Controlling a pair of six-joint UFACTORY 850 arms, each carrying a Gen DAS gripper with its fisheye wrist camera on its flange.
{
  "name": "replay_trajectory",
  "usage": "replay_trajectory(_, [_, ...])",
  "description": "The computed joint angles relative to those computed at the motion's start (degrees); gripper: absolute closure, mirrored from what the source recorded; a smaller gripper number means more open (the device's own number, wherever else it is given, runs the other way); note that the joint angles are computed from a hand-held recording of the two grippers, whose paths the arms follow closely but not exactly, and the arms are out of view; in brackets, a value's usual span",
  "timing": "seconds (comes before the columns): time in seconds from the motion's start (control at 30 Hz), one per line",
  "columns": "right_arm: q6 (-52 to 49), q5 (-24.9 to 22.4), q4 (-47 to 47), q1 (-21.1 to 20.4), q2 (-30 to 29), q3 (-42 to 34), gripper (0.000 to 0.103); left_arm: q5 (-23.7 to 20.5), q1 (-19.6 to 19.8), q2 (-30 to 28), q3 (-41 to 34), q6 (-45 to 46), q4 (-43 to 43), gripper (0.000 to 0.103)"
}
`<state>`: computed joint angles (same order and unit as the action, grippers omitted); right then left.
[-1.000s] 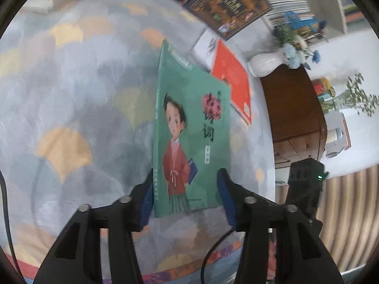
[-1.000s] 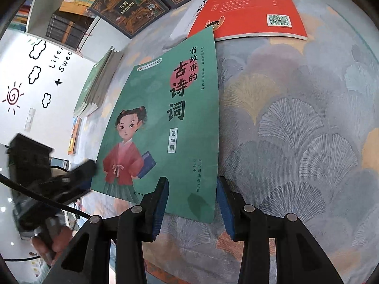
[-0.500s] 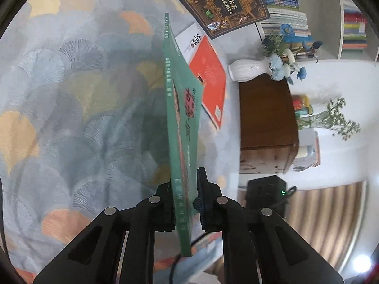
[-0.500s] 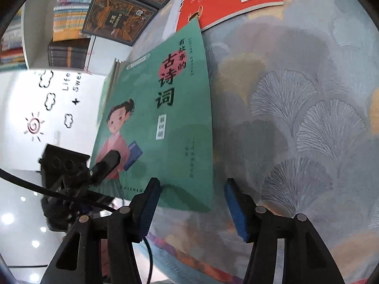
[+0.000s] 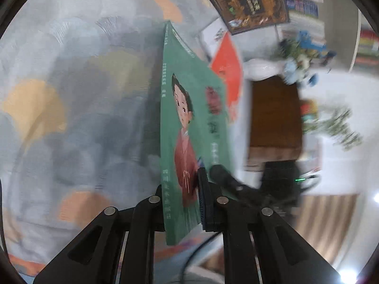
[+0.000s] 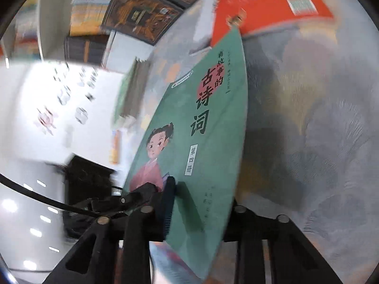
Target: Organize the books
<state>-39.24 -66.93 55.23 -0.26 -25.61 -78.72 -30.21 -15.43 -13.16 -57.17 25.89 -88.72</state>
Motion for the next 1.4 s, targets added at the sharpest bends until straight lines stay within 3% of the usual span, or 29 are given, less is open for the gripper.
replay_trajectory(0.17, [-1.16, 10.69, -11.86, 4.90, 5.22, 2.24, 0.079, 5.08, -2.53, 0.36, -2.87, -16.59, 23.87, 0.090])
replay_trajectory(0.3, [-2.93, 15.71, -15.14, 7.38, 8.83, 4.09, 0.079, 7.94, -3.64, 2.49, -3.95, -25.62, 39.58, 0.091])
replay_trajectory(0.53, [-1.45, 21.04, -21.04, 11.98, 12.60, 4.04, 0.078, 6.55, -0.66, 5.83, -3.69, -21.07, 41.97, 0.091])
replay_trajectory(0.77, [2.51, 24.03, -20.07, 17.21, 10.70, -2.68, 0.077, 5.46, 6.19, 10.94, -2.17, -12.99, 36.99, 0.090])
replay_trajectory(0.97, [7.03, 23.30, -14.94, 22.43, 2.99, -14.75, 0.076, 5.11, 14.87, 13.79, -2.76, -7.85, 35.63, 0.090])
replay_trajectory(1.13, [14.26, 23.44, -18.86, 28.25, -6.18, -27.42, 0.073, 2.29, 22.58, 11.63, -5.69, -4.54, 37.18, 0.090])
replay_trajectory(1.2, [18.21, 21.11, -20.42, 29.79, -11.14, -33.97, 0.073, 1.38, 24.94, 9.83, -7.39, -4.54, 38.71, 0.090])
replay_trajectory(1.33, [28.54, 10.87, -20.11, 30.76, -23.90, -51.86, 0.071, -2.07, 29.56, 5.87, -10.13, -0.27, 35.11, 0.086])
replay_trajectory(1.4, [33.21, 9.82, -20.92, 31.20, -27.88, -57.75, 0.071, -3.63, 31.15, 3.42, -11.69, 2.69, 33.07, 0.086])
